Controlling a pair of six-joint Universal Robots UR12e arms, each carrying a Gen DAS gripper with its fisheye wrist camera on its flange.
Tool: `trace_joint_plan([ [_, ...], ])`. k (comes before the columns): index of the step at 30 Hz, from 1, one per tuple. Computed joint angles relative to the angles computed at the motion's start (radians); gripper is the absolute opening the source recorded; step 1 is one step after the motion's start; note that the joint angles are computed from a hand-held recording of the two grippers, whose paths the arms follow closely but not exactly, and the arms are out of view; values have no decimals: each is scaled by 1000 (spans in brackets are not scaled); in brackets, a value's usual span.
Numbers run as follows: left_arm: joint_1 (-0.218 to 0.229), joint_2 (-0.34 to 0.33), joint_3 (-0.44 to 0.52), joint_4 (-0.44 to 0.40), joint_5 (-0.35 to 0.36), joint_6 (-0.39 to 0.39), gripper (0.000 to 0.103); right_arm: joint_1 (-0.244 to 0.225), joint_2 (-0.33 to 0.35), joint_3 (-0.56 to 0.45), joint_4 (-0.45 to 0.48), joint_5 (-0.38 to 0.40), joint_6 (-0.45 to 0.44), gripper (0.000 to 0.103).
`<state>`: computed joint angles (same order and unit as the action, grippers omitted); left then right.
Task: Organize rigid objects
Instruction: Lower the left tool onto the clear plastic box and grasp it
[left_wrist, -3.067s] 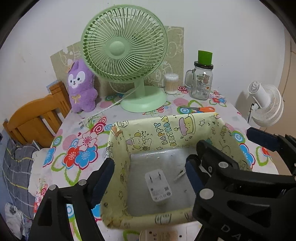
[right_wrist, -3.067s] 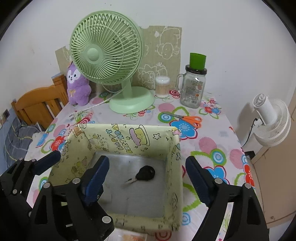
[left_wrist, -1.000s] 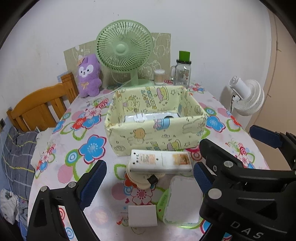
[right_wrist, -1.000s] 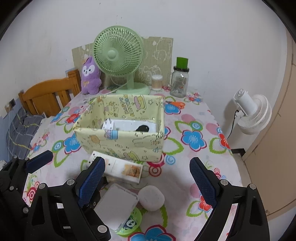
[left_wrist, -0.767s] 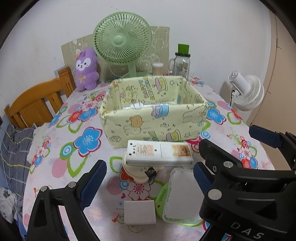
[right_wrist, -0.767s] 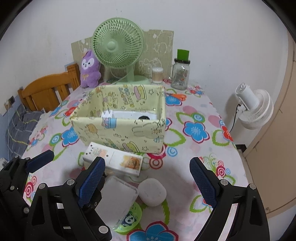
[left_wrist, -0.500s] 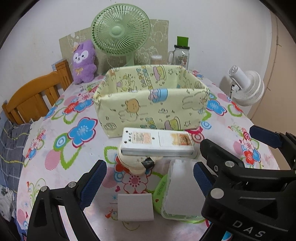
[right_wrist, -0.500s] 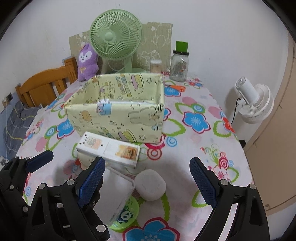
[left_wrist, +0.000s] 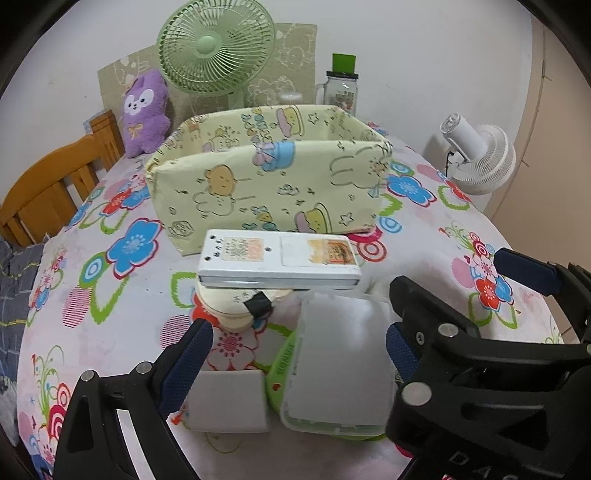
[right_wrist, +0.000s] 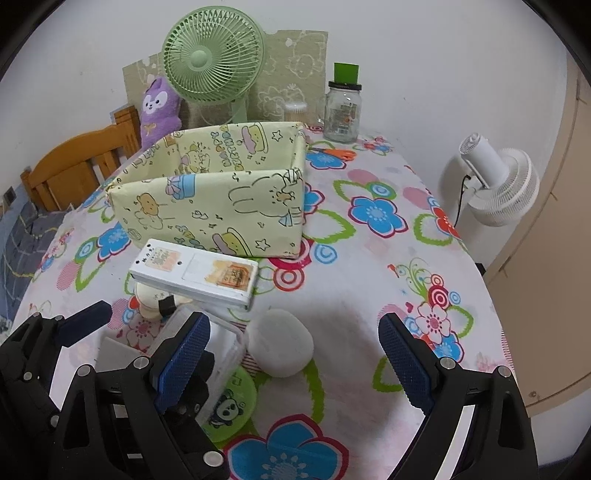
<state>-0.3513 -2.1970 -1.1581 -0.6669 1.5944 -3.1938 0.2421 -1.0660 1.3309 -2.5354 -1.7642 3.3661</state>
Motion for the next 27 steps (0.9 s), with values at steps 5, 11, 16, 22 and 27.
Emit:
trace_joint_plan([
  [5, 1, -2, -1, -3, -26, -3, 94, -4, -3, 10, 1, 2, 13, 94],
  [11, -8, -10, 7, -29, -26, 18, 84, -5, -3, 15, 21, -9, 13, 94],
  [16, -12, -16, 9, -36, -12, 30, 62, -10, 0, 17, 37, -1, 22, 94],
  [22, -9, -16, 4, -25, -1, 31, 61, -15, 11, 8, 52, 17, 39, 94],
  [27, -7, -17, 2, -15, 7, 41, 61, -15, 25, -11, 70, 32, 43, 94],
])
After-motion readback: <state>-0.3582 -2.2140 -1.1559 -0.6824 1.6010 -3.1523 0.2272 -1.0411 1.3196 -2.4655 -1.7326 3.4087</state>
